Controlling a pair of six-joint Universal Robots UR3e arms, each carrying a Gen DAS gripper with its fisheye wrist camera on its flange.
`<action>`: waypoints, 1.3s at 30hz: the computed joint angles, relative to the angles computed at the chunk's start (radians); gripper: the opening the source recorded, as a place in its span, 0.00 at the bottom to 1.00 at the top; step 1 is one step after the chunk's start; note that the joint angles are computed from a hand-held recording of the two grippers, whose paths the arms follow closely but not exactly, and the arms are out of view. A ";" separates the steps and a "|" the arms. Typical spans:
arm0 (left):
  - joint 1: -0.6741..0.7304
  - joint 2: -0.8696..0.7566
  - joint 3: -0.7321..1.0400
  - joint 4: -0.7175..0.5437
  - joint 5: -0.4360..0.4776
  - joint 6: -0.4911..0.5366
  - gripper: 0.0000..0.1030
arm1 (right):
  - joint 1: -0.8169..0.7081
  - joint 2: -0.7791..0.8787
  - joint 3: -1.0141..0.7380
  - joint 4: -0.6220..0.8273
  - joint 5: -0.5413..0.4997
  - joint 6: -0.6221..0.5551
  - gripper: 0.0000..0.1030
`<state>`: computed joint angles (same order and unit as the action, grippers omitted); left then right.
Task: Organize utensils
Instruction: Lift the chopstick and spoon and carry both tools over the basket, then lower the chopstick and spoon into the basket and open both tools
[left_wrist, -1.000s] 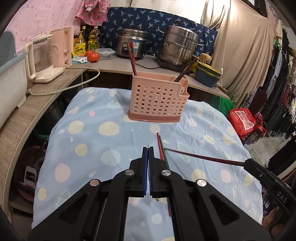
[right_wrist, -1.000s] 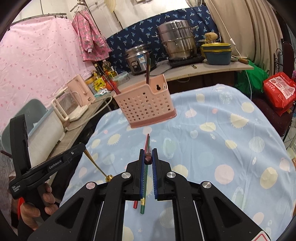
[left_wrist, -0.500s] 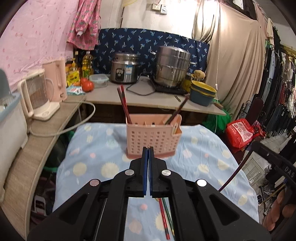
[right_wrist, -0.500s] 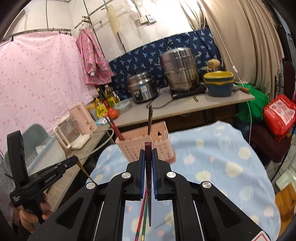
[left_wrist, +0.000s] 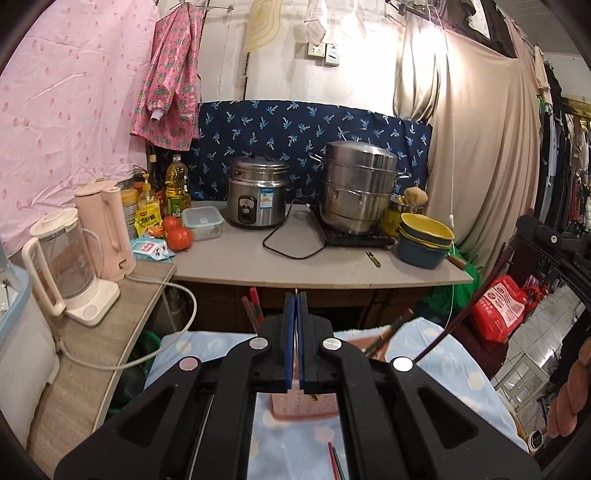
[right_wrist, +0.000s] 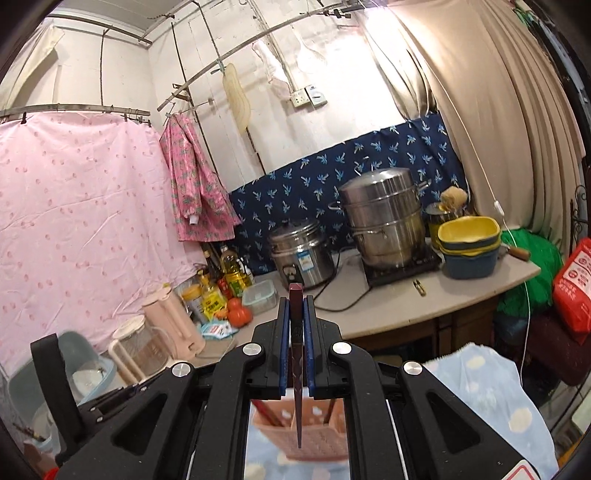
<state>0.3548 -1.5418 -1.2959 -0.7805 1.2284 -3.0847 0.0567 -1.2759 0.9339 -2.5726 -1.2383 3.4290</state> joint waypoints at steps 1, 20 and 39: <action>-0.005 -0.029 0.020 0.015 0.005 -0.004 0.01 | 0.018 0.063 -0.082 0.014 -0.025 0.003 0.07; -0.036 -0.288 0.082 0.107 0.038 -0.036 0.08 | 0.089 0.425 -0.353 0.116 -0.086 -0.026 0.10; -0.050 -0.108 -0.145 0.174 0.111 -0.046 0.64 | 0.055 0.071 0.235 -0.094 -0.068 -0.068 0.27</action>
<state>0.3048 -1.6496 -1.4410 -0.6060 1.3395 -3.1306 0.1114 -1.2047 1.1685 -2.6665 -1.3059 3.3615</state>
